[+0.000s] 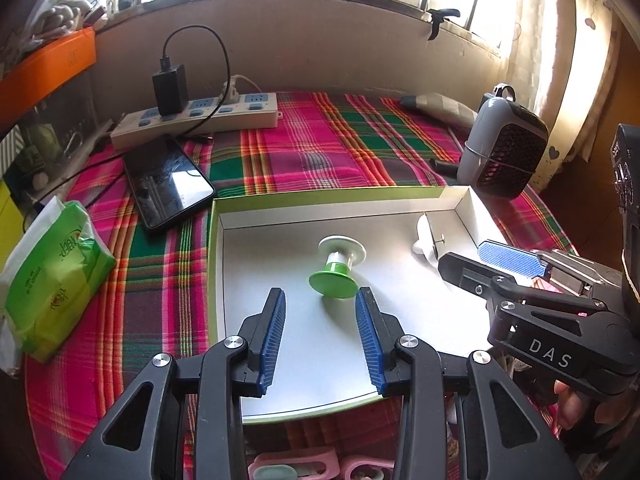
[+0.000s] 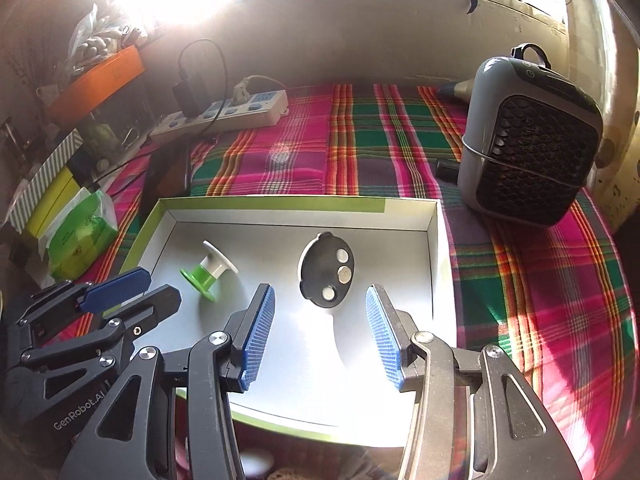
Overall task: Organize objects
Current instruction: 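Move both tools back from the tray toward the remaining items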
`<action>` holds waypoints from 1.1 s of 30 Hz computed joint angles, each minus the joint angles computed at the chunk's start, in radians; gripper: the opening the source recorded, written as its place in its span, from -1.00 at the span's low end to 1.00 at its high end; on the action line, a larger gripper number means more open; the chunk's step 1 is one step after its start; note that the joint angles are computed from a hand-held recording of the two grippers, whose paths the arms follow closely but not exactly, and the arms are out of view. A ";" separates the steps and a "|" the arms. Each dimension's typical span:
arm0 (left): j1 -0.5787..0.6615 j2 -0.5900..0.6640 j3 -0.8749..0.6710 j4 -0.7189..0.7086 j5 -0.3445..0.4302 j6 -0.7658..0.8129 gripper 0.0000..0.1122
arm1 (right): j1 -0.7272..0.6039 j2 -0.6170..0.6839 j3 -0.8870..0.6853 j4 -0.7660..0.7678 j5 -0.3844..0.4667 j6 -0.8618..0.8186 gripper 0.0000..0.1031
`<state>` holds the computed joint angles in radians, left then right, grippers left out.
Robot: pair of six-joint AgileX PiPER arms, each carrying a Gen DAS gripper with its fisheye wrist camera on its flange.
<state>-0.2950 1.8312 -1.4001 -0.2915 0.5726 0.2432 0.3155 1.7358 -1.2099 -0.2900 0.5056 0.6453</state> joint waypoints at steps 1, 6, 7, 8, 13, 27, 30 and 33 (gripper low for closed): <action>0.002 -0.015 0.018 -0.012 -0.009 0.011 -0.38 | 0.005 -0.011 0.013 -0.014 -0.003 0.015 -0.05; 0.017 -0.082 0.098 -0.053 -0.033 0.039 -0.38 | 0.027 -0.072 0.085 -0.069 -0.021 0.084 -0.05; 0.021 -0.097 0.116 -0.066 -0.038 0.052 -0.38 | 0.033 -0.085 0.098 -0.087 -0.023 0.105 -0.05; 0.024 -0.109 0.130 -0.076 -0.041 0.060 -0.38 | 0.039 -0.096 0.109 -0.104 -0.025 0.124 -0.05; 0.033 -0.172 0.212 -0.096 -0.075 0.094 -0.38 | 0.064 -0.158 0.174 -0.176 -0.037 0.215 -0.05; 0.146 -0.295 0.392 -0.354 -0.087 0.373 -0.38 | 0.123 -0.330 0.371 -0.388 -0.044 0.476 -0.05; 0.171 -0.309 0.421 -0.390 -0.084 0.422 -0.38 | 0.131 -0.368 0.416 -0.429 -0.048 0.527 -0.05; 0.196 -0.318 0.444 -0.438 -0.079 0.484 -0.38 | 0.144 -0.402 0.461 -0.477 -0.045 0.580 -0.05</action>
